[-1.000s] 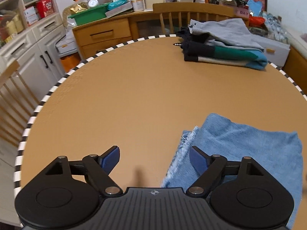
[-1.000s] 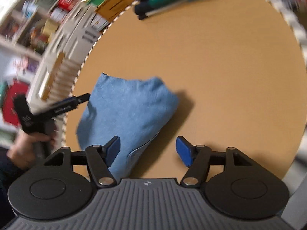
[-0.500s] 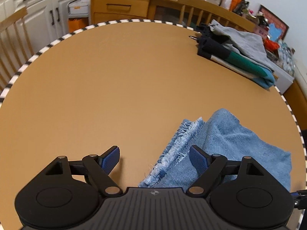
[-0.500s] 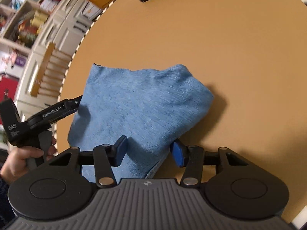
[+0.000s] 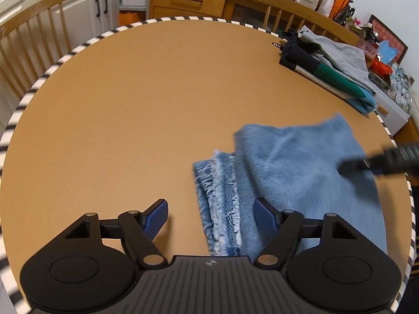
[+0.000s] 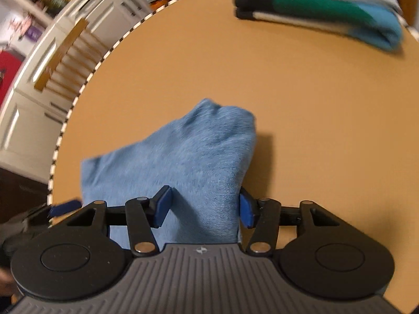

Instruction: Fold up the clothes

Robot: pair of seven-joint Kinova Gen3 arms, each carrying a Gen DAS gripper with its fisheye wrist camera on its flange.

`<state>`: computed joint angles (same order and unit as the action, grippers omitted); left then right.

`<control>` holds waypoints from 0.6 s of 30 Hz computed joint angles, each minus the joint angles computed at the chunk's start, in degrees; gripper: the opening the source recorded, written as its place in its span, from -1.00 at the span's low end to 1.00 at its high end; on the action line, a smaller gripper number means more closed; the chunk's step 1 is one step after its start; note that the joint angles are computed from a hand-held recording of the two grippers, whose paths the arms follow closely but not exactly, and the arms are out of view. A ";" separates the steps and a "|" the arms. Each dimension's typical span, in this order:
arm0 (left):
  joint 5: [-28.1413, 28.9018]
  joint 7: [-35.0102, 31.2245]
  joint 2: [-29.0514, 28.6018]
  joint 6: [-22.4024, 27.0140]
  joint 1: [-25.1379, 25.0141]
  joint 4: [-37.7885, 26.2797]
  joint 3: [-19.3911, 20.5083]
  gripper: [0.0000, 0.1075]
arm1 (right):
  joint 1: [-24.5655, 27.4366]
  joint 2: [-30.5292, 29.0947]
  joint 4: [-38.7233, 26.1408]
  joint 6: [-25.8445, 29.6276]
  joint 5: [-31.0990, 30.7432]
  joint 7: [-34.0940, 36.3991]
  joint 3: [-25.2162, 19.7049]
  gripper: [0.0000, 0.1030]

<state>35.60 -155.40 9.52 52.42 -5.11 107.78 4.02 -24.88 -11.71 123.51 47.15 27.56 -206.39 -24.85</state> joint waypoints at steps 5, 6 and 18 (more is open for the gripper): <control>0.16 5.00 -1.51 1.68 -1.01 0.73 -2.29 0.48 | 8.45 0.65 -1.78 -0.55 -3.84 10.83 -5.78 0.28; 0.20 5.91 -1.73 2.90 -1.29 0.25 -2.90 0.48 | 9.52 -0.31 -1.24 -1.63 -5.14 13.14 -5.97 0.26; 5.41 3.04 -6.20 7.18 2.87 2.27 -1.08 0.18 | -9.06 -19.43 20.97 -24.63 -6.34 -0.16 15.89 0.34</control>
